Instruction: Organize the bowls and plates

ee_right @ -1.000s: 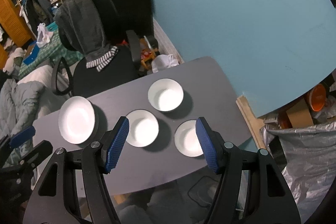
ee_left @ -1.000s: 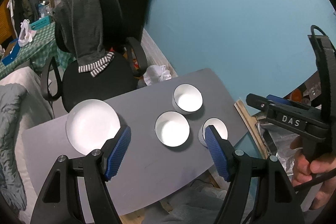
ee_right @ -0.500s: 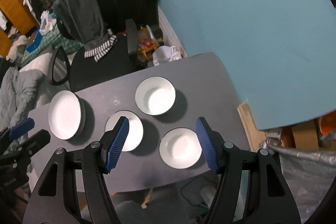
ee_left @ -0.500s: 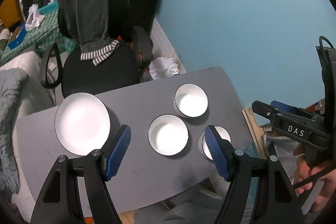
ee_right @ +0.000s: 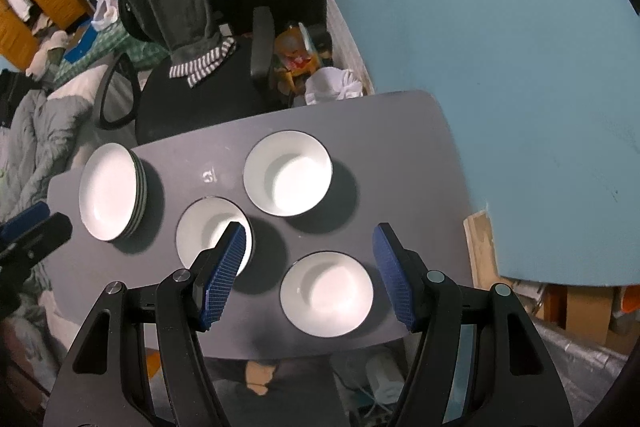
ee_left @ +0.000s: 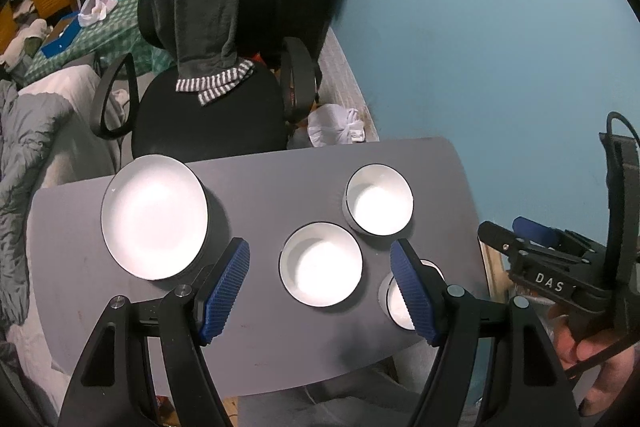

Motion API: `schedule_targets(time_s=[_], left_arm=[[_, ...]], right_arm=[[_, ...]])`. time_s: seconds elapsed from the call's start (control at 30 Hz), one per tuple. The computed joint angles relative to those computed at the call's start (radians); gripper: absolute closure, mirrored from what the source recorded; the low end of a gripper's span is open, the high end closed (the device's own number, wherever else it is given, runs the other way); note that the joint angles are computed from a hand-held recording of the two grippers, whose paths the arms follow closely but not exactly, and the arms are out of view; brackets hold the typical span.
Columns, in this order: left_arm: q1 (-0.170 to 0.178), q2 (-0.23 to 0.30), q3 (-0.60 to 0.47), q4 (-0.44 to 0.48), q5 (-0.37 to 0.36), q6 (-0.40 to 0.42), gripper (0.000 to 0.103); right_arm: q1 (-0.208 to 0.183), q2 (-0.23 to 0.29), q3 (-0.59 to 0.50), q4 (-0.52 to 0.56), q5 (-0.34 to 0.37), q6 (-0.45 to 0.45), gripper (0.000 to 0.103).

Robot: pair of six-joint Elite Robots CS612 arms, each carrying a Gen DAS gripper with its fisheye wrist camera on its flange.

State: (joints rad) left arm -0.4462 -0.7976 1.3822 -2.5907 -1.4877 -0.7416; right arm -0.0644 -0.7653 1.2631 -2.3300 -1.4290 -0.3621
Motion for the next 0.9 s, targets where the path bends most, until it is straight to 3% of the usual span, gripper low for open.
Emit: schedule_targets(time_s=[0.53,0.9], left_arm=[[0.007,0.055,-0.058,0.096,-0.025,0.067,0.029],[0.025,0.125,-0.082,0.126,-0.083,0.103,0.029]], right_arm=[[0.0,0.045,-0.042,0.084,0.048,-0.009,0.038],[0.017,0.113,-0.073,0.16,0.067,-0.048,0.038]])
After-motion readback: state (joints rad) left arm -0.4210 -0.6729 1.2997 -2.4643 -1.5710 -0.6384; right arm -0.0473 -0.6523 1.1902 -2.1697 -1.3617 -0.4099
